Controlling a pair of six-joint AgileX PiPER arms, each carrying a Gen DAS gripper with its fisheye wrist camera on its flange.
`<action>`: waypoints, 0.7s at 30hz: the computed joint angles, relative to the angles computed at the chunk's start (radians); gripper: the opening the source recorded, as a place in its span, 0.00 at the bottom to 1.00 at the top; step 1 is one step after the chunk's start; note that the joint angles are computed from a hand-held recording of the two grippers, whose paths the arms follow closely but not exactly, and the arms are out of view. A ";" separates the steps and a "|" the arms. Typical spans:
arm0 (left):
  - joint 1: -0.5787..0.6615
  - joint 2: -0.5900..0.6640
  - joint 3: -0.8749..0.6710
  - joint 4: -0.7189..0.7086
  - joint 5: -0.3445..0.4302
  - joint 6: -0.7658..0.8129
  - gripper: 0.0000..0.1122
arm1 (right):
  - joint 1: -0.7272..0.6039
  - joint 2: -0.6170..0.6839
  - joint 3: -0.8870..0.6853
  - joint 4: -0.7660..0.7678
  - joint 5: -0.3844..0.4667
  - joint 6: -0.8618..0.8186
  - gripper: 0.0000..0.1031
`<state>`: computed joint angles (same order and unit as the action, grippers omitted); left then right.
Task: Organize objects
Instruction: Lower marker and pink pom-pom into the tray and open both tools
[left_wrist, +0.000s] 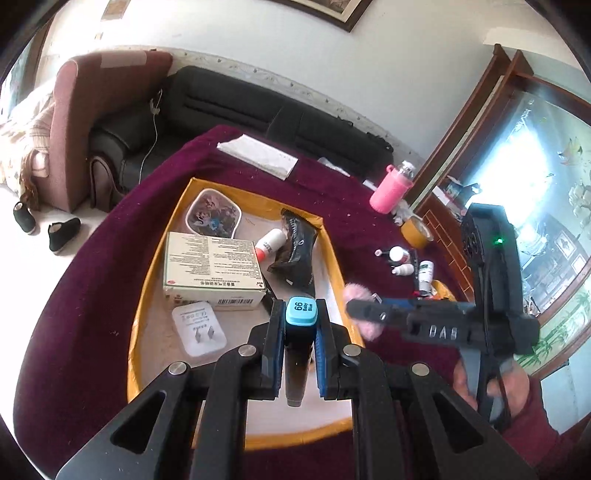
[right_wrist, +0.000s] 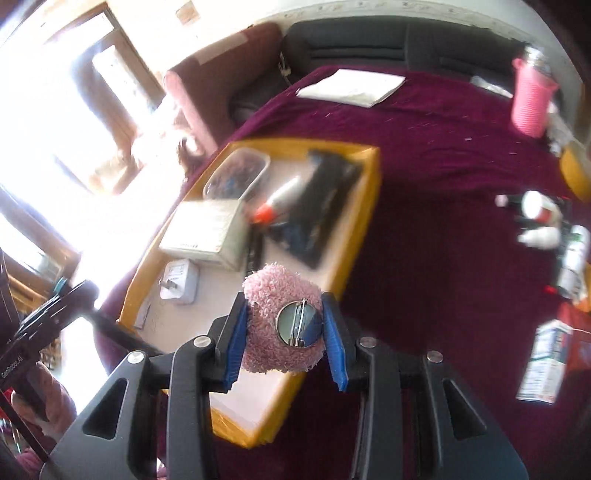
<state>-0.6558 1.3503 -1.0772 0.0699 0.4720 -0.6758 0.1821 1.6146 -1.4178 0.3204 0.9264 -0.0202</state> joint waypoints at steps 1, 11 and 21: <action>0.011 0.031 -0.017 -0.013 -0.001 0.008 0.10 | 0.021 0.026 -0.015 -0.018 -0.006 0.020 0.35; 0.077 0.267 -0.186 -0.168 0.008 0.147 0.11 | 0.082 0.170 -0.103 -0.140 -0.010 0.141 0.35; 0.072 0.296 -0.213 -0.054 0.070 0.028 0.13 | 0.158 0.220 -0.149 -0.340 -0.009 0.249 0.37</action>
